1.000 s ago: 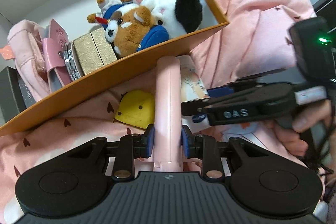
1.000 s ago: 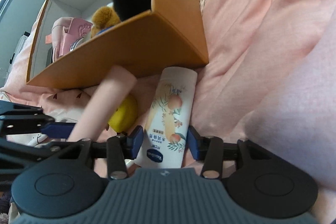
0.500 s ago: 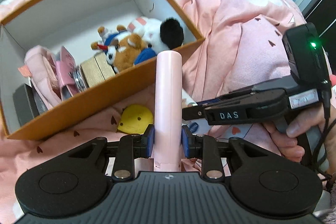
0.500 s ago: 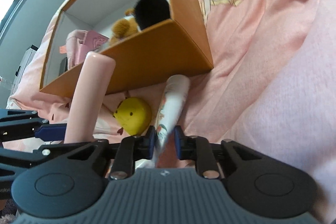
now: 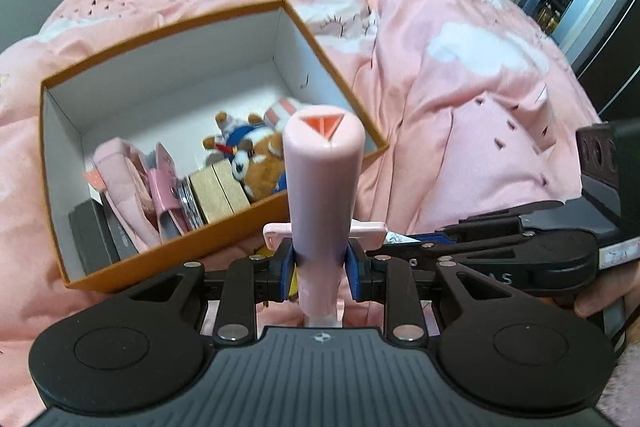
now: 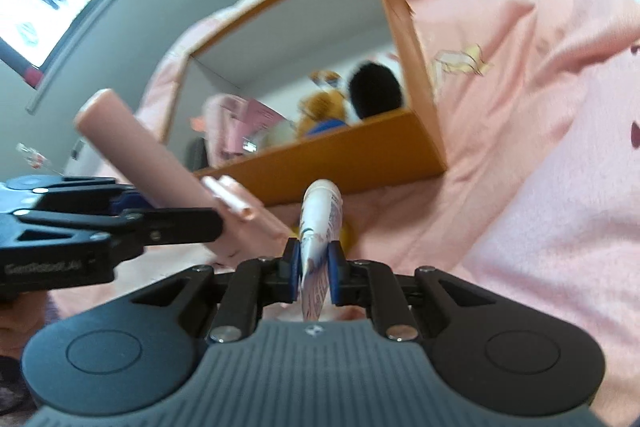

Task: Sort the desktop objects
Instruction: 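Lift and carry the pink stick and lotion bottle over the orange box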

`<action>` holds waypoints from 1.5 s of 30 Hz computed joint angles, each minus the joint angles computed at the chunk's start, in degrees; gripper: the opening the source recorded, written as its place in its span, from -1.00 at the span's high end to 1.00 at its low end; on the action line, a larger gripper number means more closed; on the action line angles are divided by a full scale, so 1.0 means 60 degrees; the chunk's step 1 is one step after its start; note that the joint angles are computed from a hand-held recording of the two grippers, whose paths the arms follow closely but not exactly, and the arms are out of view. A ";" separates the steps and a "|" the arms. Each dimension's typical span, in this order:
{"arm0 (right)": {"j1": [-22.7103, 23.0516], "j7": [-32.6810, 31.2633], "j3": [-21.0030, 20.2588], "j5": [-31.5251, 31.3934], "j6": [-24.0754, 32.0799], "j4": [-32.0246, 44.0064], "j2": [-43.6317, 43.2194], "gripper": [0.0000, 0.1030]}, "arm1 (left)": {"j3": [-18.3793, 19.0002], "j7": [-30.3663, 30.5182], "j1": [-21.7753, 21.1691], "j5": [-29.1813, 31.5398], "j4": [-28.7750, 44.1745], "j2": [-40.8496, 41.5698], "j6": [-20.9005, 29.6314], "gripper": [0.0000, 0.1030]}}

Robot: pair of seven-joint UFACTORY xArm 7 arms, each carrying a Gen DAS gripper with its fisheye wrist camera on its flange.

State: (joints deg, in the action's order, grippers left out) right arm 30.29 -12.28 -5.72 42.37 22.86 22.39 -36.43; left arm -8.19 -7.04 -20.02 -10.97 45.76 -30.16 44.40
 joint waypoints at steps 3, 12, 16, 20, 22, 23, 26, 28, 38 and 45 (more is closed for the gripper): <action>0.0161 -0.0269 -0.0076 0.0133 -0.0312 0.0121 0.0005 0.72 | 0.0020 -0.0074 0.0060 0.0032 0.0077 -0.0119 -0.0096 0.41; 0.0308 -0.0038 -0.0191 -0.0294 -0.0651 0.0370 -0.0820 0.72 | 0.0094 -0.0239 0.0440 0.0371 0.0315 -0.0552 -0.0503 0.41; 0.0359 -0.0090 -0.0319 -0.0595 -0.0939 0.0705 -0.0738 0.72 | 0.0188 -0.0264 0.0596 0.0484 0.0555 -0.0510 -0.0724 0.41; 0.0102 -0.0053 -0.0325 -0.1126 -0.1404 0.1147 -0.0199 0.72 | 0.0233 -0.0331 0.0766 0.0561 0.0846 -0.0229 -0.1105 0.41; -0.0043 0.0034 -0.0346 -0.1351 -0.1700 0.1361 0.0184 0.72 | 0.0286 -0.0361 0.0795 0.0508 0.1013 0.0047 -0.1354 0.41; -0.0222 0.0147 -0.0278 -0.1534 -0.1805 0.1484 0.0396 0.72 | 0.0315 -0.0372 0.0798 0.0466 0.1098 0.0210 -0.1468 0.41; -0.0983 0.0638 0.0152 -0.2298 -0.2140 0.1769 0.1002 0.72 | 0.0381 -0.0407 0.0795 0.0324 0.1352 0.0790 -0.1765 0.41; -0.1102 0.0806 0.0133 -0.2567 -0.2280 0.1907 0.1308 0.72 | 0.0310 -0.0550 0.0910 0.0431 0.1536 0.1218 -0.1908 0.41; 0.0448 -0.0267 -0.1045 -0.1655 -0.2771 0.2442 0.2283 0.72 | 0.0306 -0.1370 0.1543 0.1538 0.2243 0.2938 -0.1914 0.41; 0.0595 -0.0882 -0.0758 -0.1071 -0.2925 0.2945 0.3013 0.71 | 0.0840 -0.1531 0.1529 -0.0645 0.1955 0.3640 -0.2961 0.41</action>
